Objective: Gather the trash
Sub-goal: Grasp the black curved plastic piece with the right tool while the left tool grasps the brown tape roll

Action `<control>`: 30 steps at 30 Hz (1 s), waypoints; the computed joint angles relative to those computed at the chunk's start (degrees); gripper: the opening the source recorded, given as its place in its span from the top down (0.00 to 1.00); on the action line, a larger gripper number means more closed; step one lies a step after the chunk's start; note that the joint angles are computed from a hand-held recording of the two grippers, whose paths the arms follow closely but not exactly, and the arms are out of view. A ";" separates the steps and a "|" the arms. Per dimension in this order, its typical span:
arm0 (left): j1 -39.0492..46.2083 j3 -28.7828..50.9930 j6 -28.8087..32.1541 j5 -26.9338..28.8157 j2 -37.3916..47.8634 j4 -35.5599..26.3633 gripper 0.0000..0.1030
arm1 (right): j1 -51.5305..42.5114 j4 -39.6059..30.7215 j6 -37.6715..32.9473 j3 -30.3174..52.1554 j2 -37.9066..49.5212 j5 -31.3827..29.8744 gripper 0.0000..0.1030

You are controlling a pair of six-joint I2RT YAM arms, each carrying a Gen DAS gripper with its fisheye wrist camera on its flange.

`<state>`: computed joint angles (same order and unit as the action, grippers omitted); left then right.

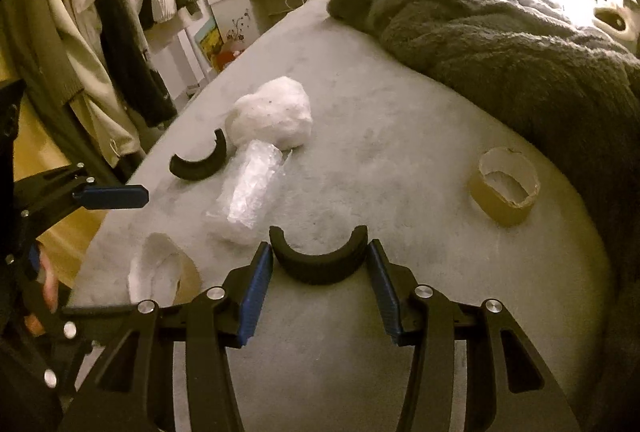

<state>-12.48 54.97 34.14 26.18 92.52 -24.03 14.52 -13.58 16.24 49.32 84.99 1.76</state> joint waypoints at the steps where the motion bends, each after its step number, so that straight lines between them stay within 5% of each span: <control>1: -0.33 -0.13 -0.06 -0.18 0.07 0.17 0.11 | 0.14 0.03 -0.37 0.19 0.28 0.36 0.45; 5: -1.36 -1.22 -0.02 -0.91 0.46 1.58 0.11 | 1.36 -0.43 -1.21 1.39 1.37 2.94 0.43; 9: -2.05 -1.70 0.02 -1.30 0.92 2.32 0.12 | 0.22 -0.06 -0.32 1.14 0.94 2.25 0.55; 20: -2.06 -3.49 1.39 0.18 -2.29 3.88 0.10 | -4.85 2.85 2.78 -3.35 -5.68 -2.31 0.56; 25: -4.08 -4.78 0.81 -5.06 -1.64 7.31 0.10 | -4.98 2.92 2.87 -4.07 -6.74 -2.18 0.56; 30: -5.11 -3.92 0.35 -6.71 0.85 7.54 0.30 | -4.88 2.45 2.72 -4.01 -7.75 -1.99 0.56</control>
